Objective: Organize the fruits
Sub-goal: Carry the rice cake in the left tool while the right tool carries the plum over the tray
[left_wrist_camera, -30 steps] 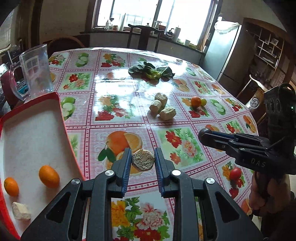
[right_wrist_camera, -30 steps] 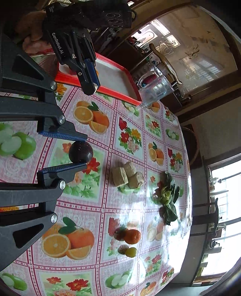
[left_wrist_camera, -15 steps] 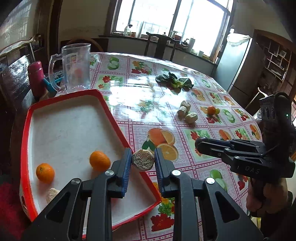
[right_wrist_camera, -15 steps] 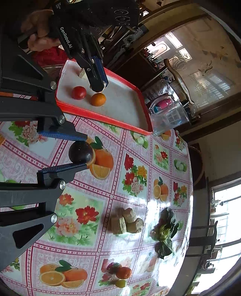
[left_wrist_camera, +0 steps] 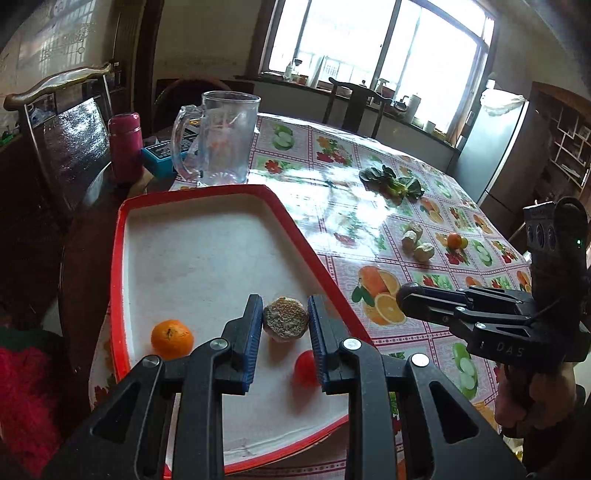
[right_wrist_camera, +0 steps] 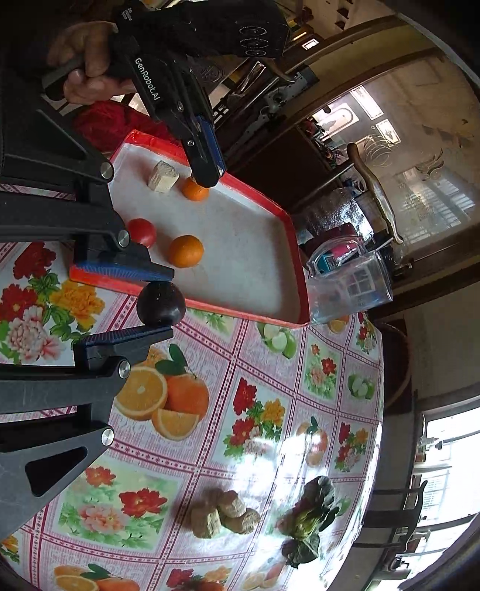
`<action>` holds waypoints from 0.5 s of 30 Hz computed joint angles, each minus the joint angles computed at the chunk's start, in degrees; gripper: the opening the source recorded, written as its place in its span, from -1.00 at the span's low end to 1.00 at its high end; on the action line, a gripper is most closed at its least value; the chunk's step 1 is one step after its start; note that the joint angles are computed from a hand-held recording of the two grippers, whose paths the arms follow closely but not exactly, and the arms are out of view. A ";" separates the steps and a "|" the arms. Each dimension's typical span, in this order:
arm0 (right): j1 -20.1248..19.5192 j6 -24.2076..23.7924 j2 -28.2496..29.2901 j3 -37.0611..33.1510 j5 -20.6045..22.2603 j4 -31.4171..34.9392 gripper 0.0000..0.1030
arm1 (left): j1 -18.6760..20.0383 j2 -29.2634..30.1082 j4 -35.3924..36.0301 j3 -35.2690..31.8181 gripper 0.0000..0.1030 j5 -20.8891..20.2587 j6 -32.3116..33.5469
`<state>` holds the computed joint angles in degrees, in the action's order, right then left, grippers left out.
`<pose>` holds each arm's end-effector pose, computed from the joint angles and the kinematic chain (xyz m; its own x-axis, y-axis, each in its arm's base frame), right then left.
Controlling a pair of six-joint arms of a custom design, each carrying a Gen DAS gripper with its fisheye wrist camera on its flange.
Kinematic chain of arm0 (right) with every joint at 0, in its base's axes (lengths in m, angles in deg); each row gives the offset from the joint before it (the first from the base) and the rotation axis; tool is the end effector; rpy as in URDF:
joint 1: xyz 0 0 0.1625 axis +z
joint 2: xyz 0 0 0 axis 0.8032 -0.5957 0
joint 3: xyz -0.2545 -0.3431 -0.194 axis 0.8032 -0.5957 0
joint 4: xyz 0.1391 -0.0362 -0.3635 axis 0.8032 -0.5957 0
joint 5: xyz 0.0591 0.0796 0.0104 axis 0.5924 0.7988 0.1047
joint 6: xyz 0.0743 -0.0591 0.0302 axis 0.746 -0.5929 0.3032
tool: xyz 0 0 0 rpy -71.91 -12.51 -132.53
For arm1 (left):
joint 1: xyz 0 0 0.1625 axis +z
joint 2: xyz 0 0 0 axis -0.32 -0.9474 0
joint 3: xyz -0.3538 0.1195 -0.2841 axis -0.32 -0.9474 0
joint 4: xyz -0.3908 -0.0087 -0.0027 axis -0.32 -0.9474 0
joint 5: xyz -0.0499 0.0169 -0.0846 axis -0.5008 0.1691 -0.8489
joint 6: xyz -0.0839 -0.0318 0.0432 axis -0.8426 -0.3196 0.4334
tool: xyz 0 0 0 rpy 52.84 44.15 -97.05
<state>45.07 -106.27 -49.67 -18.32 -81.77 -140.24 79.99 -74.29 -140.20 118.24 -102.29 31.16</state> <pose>0.2443 -0.8437 0.1233 -0.7195 -0.6026 0.3452 -0.6860 0.6943 -0.2176 -0.1887 -0.7639 0.1922 -0.8442 -0.0141 -0.5358 0.3796 0.6900 -0.6163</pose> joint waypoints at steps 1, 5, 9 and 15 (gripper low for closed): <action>0.19 -0.11 0.34 -0.35 -0.03 0.24 -0.53 | 0.18 -0.26 -0.08 0.20 -0.56 0.03 -0.14; 0.79 -0.31 1.74 -2.18 -0.13 1.52 -0.53 | 0.65 -0.67 -0.32 0.36 -0.56 0.27 -0.37; 1.27 -0.47 3.30 -4.68 -0.30 3.00 -0.53 | 1.06 -0.95 -0.56 0.35 -0.56 0.53 -0.49; 1.98 -0.43 7.12 -11.58 -0.31 7.69 -0.53 | 1.72 -1.33 -0.75 -0.24 -0.56 1.25 -0.45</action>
